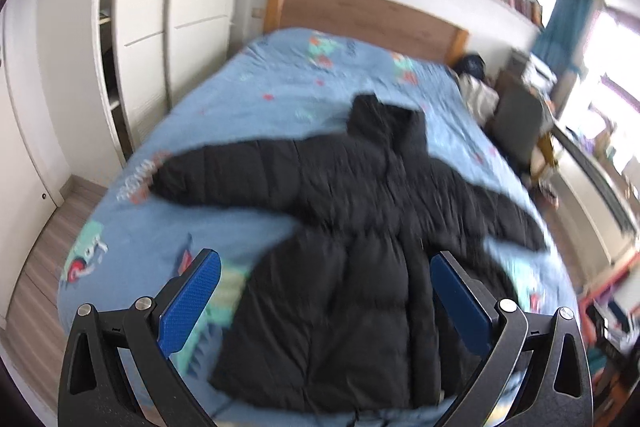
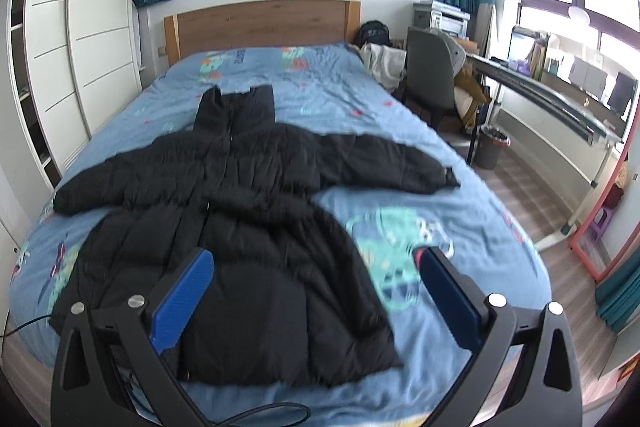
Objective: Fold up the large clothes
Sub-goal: 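Grasp the sleeve cuff with the left gripper and lift it up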
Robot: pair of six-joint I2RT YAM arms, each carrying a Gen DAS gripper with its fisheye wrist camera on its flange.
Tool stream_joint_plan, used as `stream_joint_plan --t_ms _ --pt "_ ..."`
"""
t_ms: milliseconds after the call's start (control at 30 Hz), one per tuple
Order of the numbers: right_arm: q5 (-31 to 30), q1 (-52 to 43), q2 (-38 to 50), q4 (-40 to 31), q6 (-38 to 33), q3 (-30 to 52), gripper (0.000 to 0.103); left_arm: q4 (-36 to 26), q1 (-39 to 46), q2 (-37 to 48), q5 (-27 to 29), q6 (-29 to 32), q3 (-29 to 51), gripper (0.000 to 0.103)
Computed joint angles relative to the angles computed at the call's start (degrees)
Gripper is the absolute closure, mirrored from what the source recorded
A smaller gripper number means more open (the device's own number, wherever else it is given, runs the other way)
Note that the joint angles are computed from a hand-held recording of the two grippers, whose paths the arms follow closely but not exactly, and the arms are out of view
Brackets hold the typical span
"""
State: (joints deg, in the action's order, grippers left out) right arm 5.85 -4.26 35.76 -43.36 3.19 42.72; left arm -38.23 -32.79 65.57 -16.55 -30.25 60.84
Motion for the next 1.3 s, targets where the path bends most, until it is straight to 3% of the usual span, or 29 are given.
stream_joint_plan --t_ms 167,400,700,1000,1200,1300 --pt "-1.1 -1.4 10.7 6.5 -2.4 7.6 0.000 3.7 14.9 8.6 7.5 6.1 10.7 0.001" --pt "-0.1 -1.2 27.5 17.1 -1.6 14.9 0.000 9.9 29.6 31.9 16.3 7.8 22.6 0.001" --pt "1.4 -0.7 46.7 26.5 0.2 20.2 0.000 20.1 41.3 62.3 29.2 -5.5 30.4 0.001" --pt "2.4 -0.2 58.0 31.6 0.0 21.2 0.000 36.0 44.3 75.0 37.7 -19.7 29.4 0.003" --pt "2.3 0.0 61.2 33.7 -0.4 21.5 0.000 56.3 46.3 78.2 42.4 -33.1 24.3 0.033" --pt "2.4 -0.3 61.6 34.1 -0.4 21.6 0.000 64.3 46.6 78.9 43.2 -39.0 21.8 0.058"
